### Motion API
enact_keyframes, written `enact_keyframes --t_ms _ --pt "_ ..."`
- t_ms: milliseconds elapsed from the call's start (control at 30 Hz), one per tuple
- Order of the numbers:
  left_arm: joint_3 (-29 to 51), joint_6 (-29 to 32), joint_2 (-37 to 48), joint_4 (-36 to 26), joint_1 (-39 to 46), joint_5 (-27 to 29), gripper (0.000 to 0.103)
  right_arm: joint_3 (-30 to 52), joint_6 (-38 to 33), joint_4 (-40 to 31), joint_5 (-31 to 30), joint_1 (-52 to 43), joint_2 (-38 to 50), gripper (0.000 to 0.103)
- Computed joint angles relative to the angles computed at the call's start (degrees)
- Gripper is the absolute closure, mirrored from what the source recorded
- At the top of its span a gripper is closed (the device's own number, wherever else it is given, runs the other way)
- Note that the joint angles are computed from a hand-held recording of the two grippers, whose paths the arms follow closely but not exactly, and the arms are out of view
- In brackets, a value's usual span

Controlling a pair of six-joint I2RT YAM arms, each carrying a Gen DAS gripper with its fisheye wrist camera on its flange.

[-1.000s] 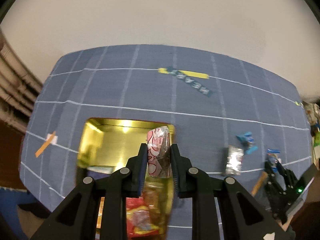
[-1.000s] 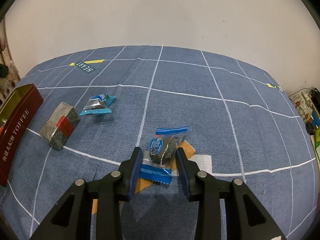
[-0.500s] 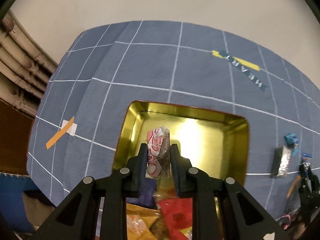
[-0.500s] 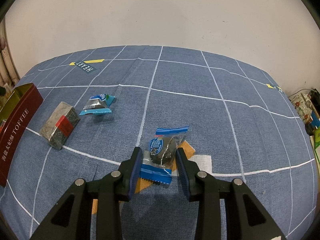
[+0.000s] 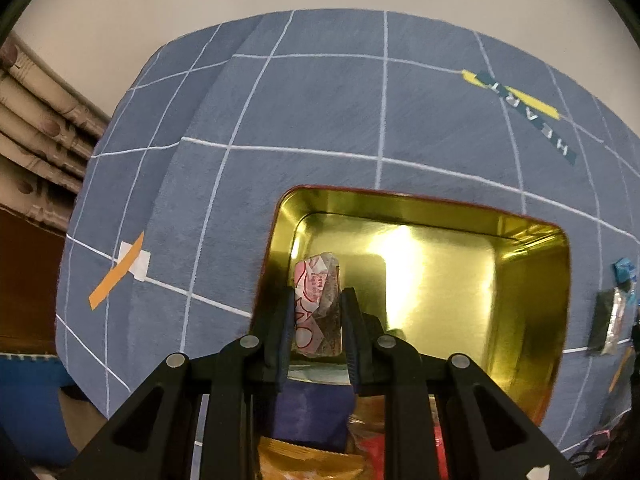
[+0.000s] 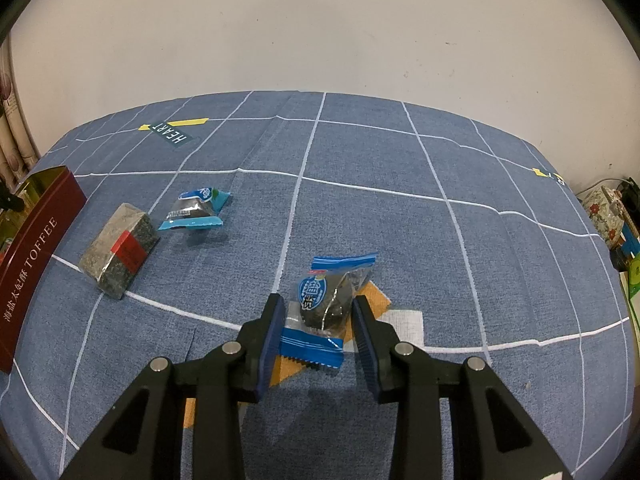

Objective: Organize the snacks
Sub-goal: 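Carry the pink-wrapped pastry with left gripper into the tin and lower it, then open left gripper over the tin while right gripper grasps the blue-wrapped candy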

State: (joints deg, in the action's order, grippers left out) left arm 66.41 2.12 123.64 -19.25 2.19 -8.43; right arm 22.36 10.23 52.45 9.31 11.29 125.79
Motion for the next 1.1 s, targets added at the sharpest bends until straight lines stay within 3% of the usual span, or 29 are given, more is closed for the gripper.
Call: enact_keyframes --t_ms 667,933,1000,1100 --pt "-1.74 1.69 0.32 3.37 -0.28 -1.68 0.079 -0.25 -1.02 0.78 -0.42 -0.94 0.29 0.066" --pt "-5.37 1.74 -4.42 5.18 -0.42 -0.06 0.076 -0.27 -0.63 0.65 0.02 -0.28 0.18 0.066" --pt "-7.52 1.30 -6.48 6.12 -0.48 0.66 0.071 -0.26 -0.57 0.63 0.07 -0.21 0.19 0.066" --pt "-11.61 0.62 -10.27 8.15 -0.63 1.21 0.070 -0.25 -0.52 0.63 0.07 -0.16 0.19 0.066"
